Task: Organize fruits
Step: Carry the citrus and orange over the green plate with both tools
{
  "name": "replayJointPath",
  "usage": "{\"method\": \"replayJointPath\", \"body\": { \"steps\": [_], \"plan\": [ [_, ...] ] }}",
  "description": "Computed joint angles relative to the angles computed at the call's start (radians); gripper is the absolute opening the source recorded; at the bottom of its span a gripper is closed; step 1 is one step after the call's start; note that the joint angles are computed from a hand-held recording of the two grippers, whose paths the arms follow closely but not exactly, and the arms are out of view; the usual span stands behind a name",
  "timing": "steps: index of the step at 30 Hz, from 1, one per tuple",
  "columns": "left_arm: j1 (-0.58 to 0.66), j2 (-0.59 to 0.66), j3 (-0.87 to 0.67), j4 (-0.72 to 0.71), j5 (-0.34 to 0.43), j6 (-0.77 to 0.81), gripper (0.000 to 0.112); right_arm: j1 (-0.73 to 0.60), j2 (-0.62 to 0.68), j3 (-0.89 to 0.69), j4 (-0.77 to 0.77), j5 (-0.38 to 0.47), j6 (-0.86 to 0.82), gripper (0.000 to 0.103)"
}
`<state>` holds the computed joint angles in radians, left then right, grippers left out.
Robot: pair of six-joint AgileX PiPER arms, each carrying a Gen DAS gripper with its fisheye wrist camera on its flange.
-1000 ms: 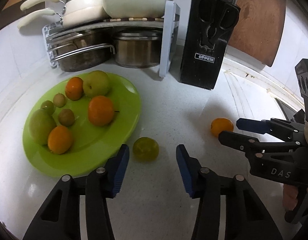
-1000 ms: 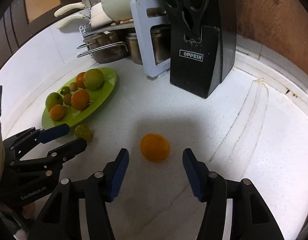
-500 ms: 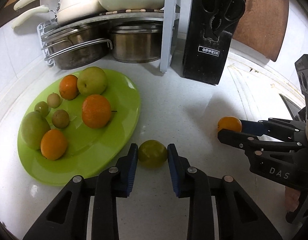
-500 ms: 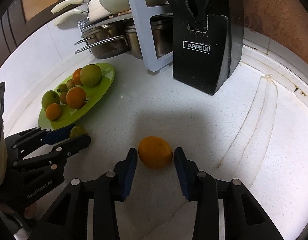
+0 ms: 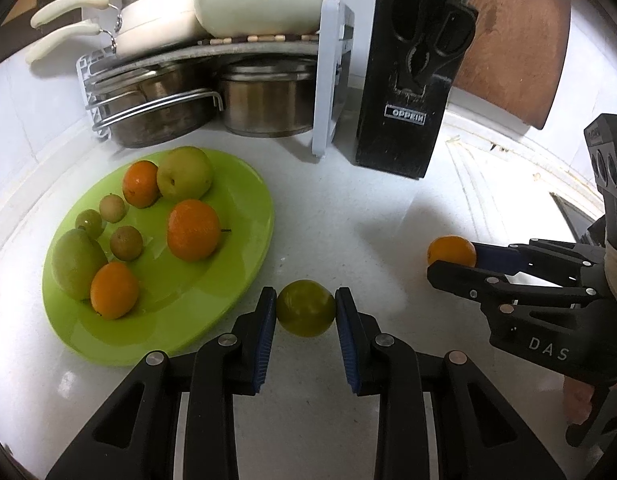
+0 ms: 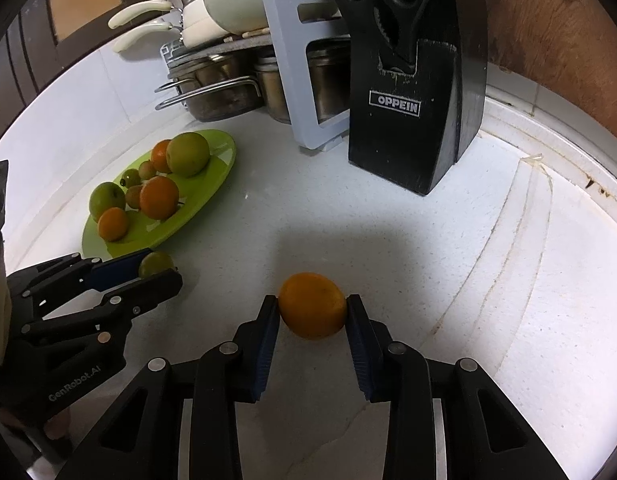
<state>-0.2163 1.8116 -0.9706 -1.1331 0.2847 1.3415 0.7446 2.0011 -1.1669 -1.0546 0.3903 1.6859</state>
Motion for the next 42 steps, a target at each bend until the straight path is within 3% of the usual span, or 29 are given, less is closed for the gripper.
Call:
{"method": "replayJointPath", "body": {
  "steps": [15, 32, 42],
  "plan": [
    [0.054, -0.19, 0.135, -0.116, 0.006, 0.083, 0.03, 0.099, -0.104, 0.018, -0.067, 0.089, 0.041, 0.035],
    [0.204, -0.461, 0.251, -0.015, 0.055, -0.015, 0.03, 0.216, -0.125, -0.109, -0.032, 0.161, -0.05, 0.035],
    [0.293, -0.477, 0.194, 0.023, 0.096, -0.025, 0.03, 0.207, -0.045, -0.276, 0.072, 0.155, -0.2, 0.035]
  ]
}}
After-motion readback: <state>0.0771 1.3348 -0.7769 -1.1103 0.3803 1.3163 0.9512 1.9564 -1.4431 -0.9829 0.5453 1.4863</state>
